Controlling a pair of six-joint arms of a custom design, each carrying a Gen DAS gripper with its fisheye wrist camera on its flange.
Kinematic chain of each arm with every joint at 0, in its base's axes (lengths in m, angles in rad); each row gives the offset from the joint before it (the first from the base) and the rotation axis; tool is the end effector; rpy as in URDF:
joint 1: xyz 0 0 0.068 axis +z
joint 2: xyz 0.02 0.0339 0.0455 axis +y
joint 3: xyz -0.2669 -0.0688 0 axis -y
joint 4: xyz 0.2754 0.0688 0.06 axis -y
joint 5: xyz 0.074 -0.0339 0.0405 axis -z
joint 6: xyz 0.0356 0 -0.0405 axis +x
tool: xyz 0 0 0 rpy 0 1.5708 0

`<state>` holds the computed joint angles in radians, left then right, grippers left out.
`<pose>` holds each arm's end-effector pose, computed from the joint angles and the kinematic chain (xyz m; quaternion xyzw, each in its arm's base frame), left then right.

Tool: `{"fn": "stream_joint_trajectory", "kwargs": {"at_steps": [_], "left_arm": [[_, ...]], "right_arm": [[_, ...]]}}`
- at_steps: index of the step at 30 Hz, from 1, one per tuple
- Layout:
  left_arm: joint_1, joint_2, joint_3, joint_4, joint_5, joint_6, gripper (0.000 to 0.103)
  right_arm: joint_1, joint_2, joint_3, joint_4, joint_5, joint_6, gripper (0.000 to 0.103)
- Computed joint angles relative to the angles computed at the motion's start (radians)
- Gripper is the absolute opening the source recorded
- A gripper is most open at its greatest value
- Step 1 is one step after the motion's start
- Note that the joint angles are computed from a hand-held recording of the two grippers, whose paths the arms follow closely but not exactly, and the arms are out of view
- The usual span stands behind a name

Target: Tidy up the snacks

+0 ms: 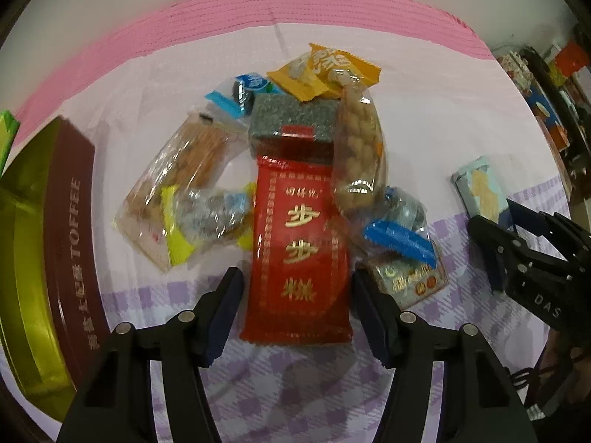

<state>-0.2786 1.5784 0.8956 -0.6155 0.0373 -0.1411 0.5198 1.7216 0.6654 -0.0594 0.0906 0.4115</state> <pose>0.2910 -0.0846 0.1476 0.0706 0.9880 -0.0464 0.1290 0.2585 0.1442 0.0689 -0.0425 0.9723 0.0618 0.2212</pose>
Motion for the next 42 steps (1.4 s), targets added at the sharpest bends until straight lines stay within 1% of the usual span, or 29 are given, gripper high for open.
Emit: {"fn": "stream_joint_trajectory", "kwargs": {"at_steps": [5, 7, 9, 11, 16, 20, 22, 24, 26, 27, 38, 42], "left_arm": [[-0.023, 0.061, 0.048, 0.026, -0.043, 0.009, 0.061], [-0.027, 0.064, 0.049, 0.036, -0.052, 0.008, 0.059], [-0.033, 0.042, 0.022, 0.059, -0.061, 0.015, 0.050], [-0.037, 0.032, 0.010, 0.071, -0.061, 0.017, 0.048], [-0.034, -0.030, -0.054, 0.078, -0.062, 0.025, 0.045], [-0.028, -0.095, -0.104, 0.055, -0.051, 0.031, 0.045], [-0.021, -0.116, -0.118, 0.040, -0.041, 0.031, 0.045], [-0.021, -0.143, -0.134, 0.026, -0.043, 0.033, 0.045], [-0.031, -0.172, -0.150, 0.018, -0.057, 0.038, 0.045], [-0.032, -0.186, -0.157, 0.014, -0.055, 0.038, 0.045], [-0.016, -0.288, -0.174, -0.044, -0.030, 0.032, 0.045], [0.009, -0.336, -0.178, -0.081, 0.004, 0.031, 0.045]], "right_arm": [[-0.001, 0.000, 0.001, 0.000, 0.000, -0.002, 0.058], [0.006, 0.003, 0.003, -0.001, 0.008, -0.005, 0.059], [0.013, 0.007, 0.008, -0.003, 0.015, -0.003, 0.060], [0.025, 0.014, 0.014, -0.006, 0.027, -0.003, 0.063], [0.043, 0.026, 0.023, -0.015, 0.052, -0.007, 0.064], [0.038, 0.023, 0.023, -0.019, 0.047, -0.009, 0.064], [0.040, 0.024, 0.030, -0.032, 0.053, -0.009, 0.063], [0.041, 0.025, 0.037, -0.045, 0.058, -0.006, 0.058], [0.033, 0.018, 0.035, -0.053, 0.059, -0.001, 0.051], [0.028, 0.014, 0.034, -0.056, 0.055, -0.002, 0.050], [0.016, 0.014, 0.046, -0.093, 0.041, -0.012, 0.048], [0.014, 0.015, 0.049, -0.096, 0.040, -0.016, 0.048]]}}
